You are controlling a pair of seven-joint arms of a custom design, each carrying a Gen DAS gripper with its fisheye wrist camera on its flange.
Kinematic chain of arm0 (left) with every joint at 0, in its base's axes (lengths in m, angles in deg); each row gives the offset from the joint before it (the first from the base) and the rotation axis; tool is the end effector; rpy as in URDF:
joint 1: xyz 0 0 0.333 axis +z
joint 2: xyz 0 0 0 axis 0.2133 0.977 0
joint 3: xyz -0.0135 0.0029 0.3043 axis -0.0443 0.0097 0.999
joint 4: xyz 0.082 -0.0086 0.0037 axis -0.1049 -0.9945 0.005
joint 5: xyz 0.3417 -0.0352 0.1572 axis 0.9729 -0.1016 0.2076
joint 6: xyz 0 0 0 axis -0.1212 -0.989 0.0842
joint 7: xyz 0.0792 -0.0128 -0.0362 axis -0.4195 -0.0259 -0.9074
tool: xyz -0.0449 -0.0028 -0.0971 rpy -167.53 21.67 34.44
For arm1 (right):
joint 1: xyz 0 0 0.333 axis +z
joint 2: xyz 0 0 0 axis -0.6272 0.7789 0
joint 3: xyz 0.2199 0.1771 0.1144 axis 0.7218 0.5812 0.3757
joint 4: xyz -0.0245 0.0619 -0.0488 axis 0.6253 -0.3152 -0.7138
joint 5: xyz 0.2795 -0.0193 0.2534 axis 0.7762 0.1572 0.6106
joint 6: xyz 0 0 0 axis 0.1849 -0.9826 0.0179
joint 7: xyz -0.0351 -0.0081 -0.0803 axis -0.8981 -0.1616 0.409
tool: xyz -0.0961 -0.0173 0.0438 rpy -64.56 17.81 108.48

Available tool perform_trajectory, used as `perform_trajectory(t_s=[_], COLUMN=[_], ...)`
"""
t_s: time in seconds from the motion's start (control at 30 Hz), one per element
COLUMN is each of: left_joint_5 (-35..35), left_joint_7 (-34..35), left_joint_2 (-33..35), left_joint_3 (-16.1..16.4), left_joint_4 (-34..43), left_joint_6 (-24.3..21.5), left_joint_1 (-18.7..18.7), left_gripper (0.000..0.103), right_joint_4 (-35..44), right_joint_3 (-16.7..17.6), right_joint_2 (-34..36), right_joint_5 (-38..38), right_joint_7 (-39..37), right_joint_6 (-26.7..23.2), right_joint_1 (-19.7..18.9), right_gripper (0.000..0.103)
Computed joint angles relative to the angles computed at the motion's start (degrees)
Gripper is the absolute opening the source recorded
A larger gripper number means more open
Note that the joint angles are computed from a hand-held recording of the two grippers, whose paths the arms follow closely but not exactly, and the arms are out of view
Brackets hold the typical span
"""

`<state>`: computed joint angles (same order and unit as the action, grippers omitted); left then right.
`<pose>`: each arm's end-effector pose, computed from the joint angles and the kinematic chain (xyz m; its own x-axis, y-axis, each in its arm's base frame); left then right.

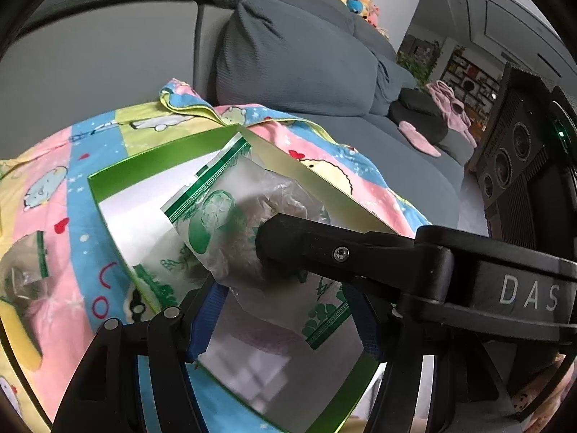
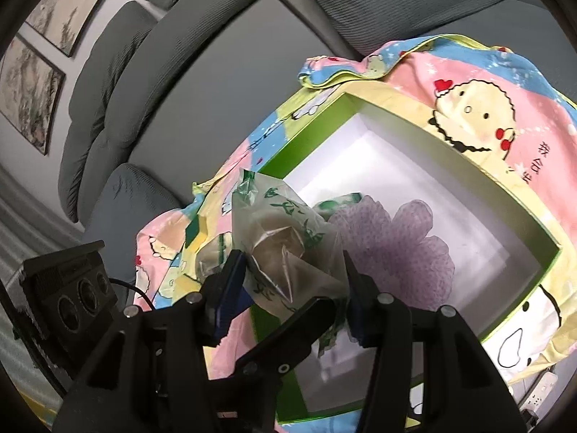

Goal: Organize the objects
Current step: 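Carry the plastic bag over the white box and release it inside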

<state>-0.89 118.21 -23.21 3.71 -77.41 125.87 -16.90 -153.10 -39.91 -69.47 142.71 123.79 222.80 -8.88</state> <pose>0.3896 -0.1252 0.4448 -0.1315 -0.9478 0.2906 -0.7333 -0.1043 -0.6719 0.4430 0.3161 0.4438 0.3408 -0.6872 -0.6415 -0.8656 0.0369 -0.4994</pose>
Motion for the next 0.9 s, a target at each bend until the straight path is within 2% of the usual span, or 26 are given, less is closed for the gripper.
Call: perform_trajectory(t_s=[0.3,0.43,0.57,0.83,0.9], left_joint_5=[-2.2,-2.1,-3.2,-0.9,-0.2], left_joint_7=[1.0,0.4,0.8,-1.2,-1.3], left_joint_2=[2.6,3.6,4.0,1.1,-0.6], left_joint_3=[1.3,-0.5,0.3,-2.8,-1.6], left_joint_4=[1.4,1.7,1.5,-0.4,-1.4], left_joint_6=[-0.2,-0.3,0.3,0.8,1.1], left_joint_1=[-2.7,-1.0,-2.0,1.8,1.3], left_gripper=[0.066,0.066,0.066,0.066,0.066], right_joint_4=[-1.0,-1.2,-1.5,-2.1,-2.5], right_joint_3=[-0.2,-0.2,0.0,0.3,0.4], right_joint_2=[0.3,0.7,0.8,0.9,0.8], right_joint_5=[-4.0,-6.9,-9.3,-14.3,-16.1], right_joint_7=[5.1,7.9,9.9,15.1,17.0], right_joint_6=[1.2,1.8,2.8,5.9,6.9], right_joint_1=[-0.5,-0.6,-0.6,-0.2,-0.1], right_gripper=[0.052,0.052,0.051,0.053,0.055])
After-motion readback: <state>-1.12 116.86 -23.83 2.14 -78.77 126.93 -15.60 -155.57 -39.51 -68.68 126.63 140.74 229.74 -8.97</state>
